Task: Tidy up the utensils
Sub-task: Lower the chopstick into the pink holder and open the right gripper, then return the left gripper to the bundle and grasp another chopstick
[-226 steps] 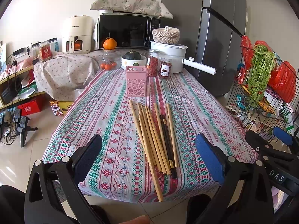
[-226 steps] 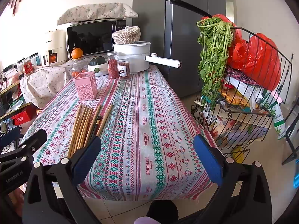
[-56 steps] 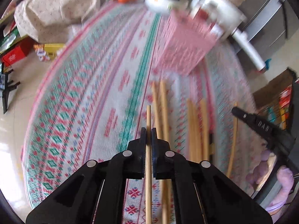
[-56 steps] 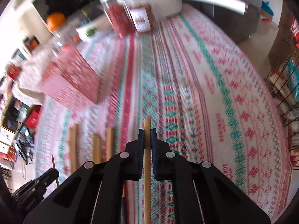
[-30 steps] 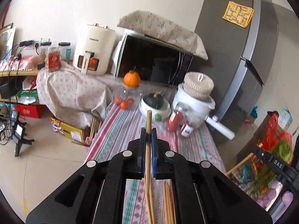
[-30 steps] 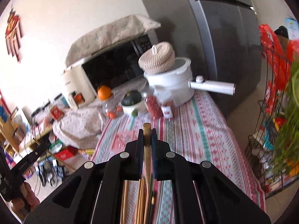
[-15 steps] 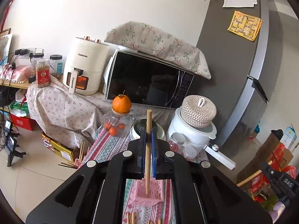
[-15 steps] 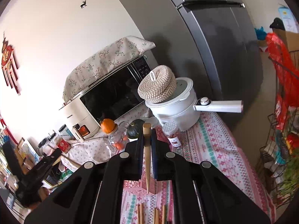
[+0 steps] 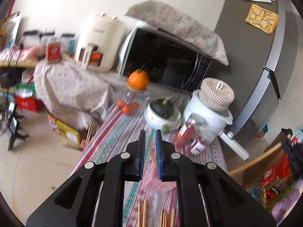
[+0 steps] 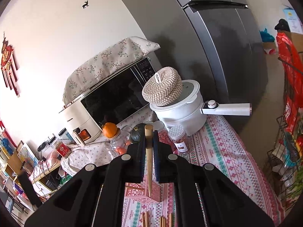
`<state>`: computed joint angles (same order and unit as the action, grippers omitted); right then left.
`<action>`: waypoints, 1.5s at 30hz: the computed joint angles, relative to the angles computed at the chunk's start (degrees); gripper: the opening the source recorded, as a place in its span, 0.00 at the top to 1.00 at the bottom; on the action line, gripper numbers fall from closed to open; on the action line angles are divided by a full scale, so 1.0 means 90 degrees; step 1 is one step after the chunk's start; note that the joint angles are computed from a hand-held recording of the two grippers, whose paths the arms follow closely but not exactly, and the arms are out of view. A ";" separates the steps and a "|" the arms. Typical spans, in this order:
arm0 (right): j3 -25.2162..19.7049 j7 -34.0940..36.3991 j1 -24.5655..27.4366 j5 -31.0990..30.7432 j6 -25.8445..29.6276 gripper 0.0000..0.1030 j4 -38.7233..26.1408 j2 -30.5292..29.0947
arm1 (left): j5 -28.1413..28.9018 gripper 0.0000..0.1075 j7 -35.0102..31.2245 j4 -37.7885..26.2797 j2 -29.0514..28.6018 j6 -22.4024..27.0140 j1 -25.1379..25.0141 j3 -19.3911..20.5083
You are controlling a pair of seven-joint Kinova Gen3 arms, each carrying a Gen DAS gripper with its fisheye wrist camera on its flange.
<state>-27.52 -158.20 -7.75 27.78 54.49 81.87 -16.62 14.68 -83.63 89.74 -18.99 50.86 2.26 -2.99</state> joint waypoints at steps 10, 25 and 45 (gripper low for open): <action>-0.0883 -0.0666 -0.0185 0.1573 0.0634 0.92 -0.0799 0.0918 | -0.0025 0.86 -0.0089 0.0155 0.0045 0.0250 -0.0090 -0.0222; -0.0410 -0.0770 -0.1595 0.2259 0.1199 0.71 -0.0790 0.1661 | 0.0250 0.80 -0.0385 0.0142 -0.0086 0.0293 -0.0073 -0.0204; 0.0214 -0.0984 -0.3386 0.2157 0.2618 0.32 0.0550 0.1210 | -0.0938 0.36 -0.0156 0.0617 -0.0522 0.0518 0.0102 0.0815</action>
